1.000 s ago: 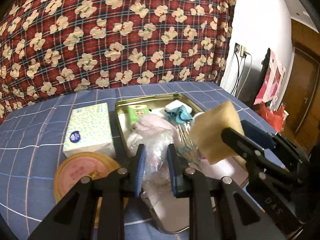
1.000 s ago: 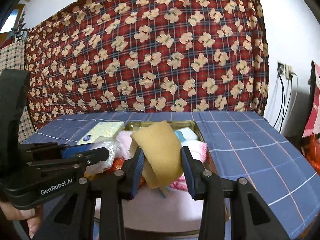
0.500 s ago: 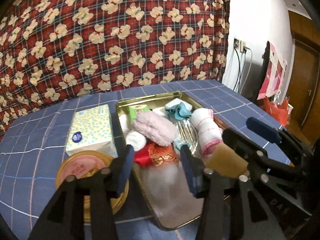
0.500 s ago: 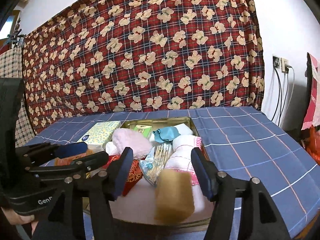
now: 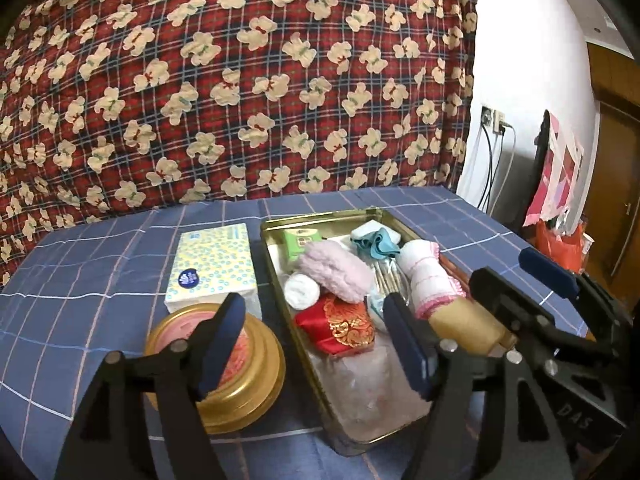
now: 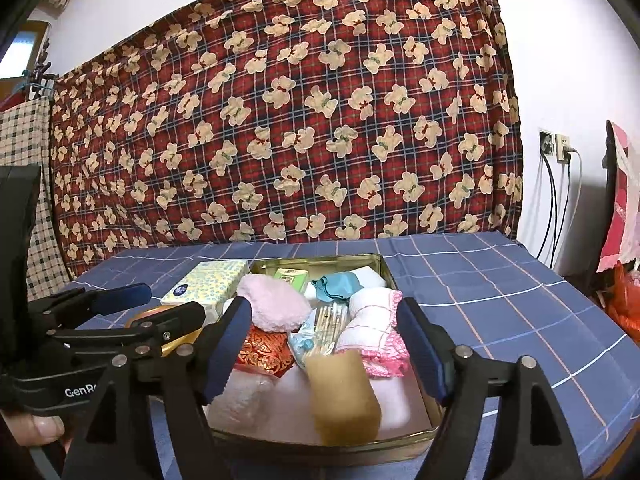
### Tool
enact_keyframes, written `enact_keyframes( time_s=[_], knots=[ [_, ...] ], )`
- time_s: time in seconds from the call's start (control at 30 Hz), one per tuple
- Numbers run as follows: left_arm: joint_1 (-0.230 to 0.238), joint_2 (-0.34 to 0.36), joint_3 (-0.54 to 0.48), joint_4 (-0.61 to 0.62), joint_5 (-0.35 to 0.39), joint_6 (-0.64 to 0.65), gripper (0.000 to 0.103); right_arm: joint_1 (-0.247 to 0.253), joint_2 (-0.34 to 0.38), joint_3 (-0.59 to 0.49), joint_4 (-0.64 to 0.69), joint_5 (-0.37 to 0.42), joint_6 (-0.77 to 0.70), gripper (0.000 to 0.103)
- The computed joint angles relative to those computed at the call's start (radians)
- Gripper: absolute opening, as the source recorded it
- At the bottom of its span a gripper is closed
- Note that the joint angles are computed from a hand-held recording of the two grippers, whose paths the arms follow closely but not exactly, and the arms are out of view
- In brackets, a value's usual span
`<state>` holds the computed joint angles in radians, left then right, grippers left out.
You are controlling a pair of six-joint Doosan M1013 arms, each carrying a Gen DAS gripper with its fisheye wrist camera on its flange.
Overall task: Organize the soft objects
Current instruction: 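Withdraw both open tools up from the gold tray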
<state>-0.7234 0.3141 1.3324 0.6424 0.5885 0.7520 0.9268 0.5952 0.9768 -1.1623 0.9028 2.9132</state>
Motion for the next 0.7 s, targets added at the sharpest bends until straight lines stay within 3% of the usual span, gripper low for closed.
enact_keyframes(
  time_s=[0.23, 0.7],
  knots=[
    [-0.002, -0.013, 0.019, 0.069, -0.001, -0.068, 0.084, 0.006, -0.001, 0.005, -0.028, -0.003, 0.021, 0.079],
    [-0.002, -0.03, 0.04, 0.146, -0.008, -0.147, 0.098, 0.019, -0.004, 0.012, -0.094, -0.002, 0.055, 0.081]
  ],
)
